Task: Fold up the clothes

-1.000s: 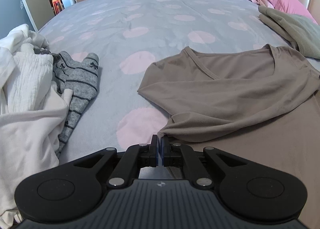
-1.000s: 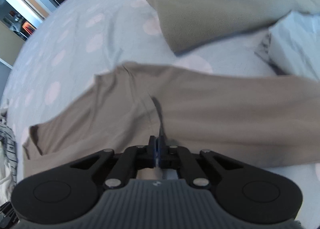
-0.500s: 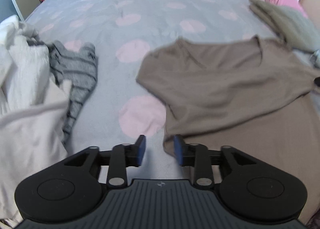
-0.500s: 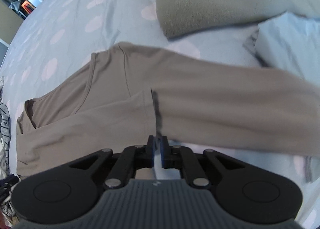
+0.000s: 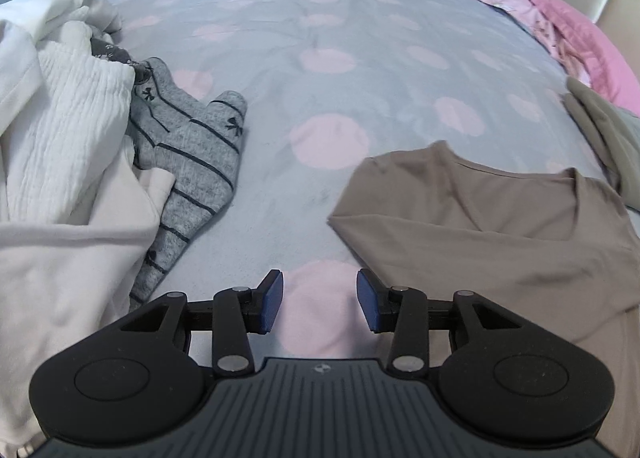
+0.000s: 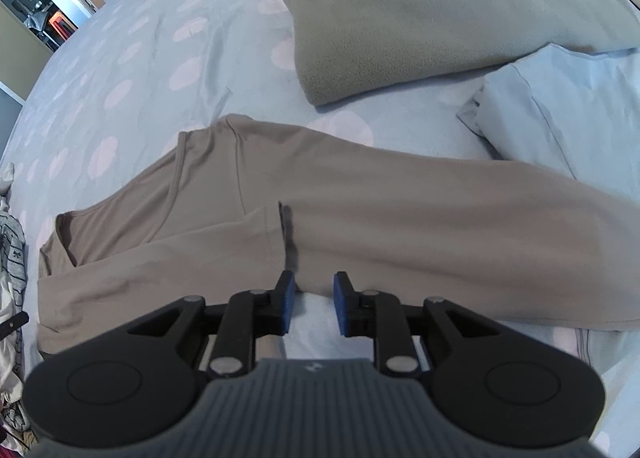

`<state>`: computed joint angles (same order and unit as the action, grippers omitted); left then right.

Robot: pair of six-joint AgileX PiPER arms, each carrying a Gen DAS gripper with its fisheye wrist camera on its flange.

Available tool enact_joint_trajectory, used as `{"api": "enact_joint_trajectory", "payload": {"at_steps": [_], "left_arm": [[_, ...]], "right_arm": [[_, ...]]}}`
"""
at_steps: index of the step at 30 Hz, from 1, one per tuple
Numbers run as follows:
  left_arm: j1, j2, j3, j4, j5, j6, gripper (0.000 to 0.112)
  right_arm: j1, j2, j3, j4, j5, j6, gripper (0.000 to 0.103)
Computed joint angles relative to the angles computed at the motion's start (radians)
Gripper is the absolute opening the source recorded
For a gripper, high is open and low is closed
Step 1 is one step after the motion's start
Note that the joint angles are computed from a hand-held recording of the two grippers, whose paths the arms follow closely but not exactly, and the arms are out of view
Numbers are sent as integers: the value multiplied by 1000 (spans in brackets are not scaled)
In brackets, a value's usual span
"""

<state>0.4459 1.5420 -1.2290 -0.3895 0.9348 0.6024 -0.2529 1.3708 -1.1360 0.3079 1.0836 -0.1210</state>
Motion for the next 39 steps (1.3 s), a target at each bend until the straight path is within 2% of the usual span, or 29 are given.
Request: {"api": "enact_joint_trajectory", "payload": {"at_steps": [7,15,17,22,25,31,34,38,39], "left_arm": [[-18,74,-44,-19,14,-83,39],[-75,73,-6,17,-71,-123,38],[-81,66,5,16,-92,-123,32],[-91,59,10,-7,-116,-102,3],[-100,44,14,-14,-142,-96,0],[-124,-5,13,16,-260,-120,0],[-119,24,-34,9,-232,-122,0],[-118,81,-98,7,-116,-121,1],[-121,86,-95,13,-115,-123,13]], "right_arm": [[28,29,-14,-8,-8,3,27],[43,57,-23,-20,-18,5,28],[44,65,-27,-25,-19,8,28],[58,84,-34,-32,-30,13,29],[71,99,-36,-41,-36,21,29],[83,116,-43,-49,-40,25,29],[87,124,-48,-55,-42,26,29],[91,133,-52,-50,-52,16,29],[92,136,-55,-47,-54,15,29]]}}
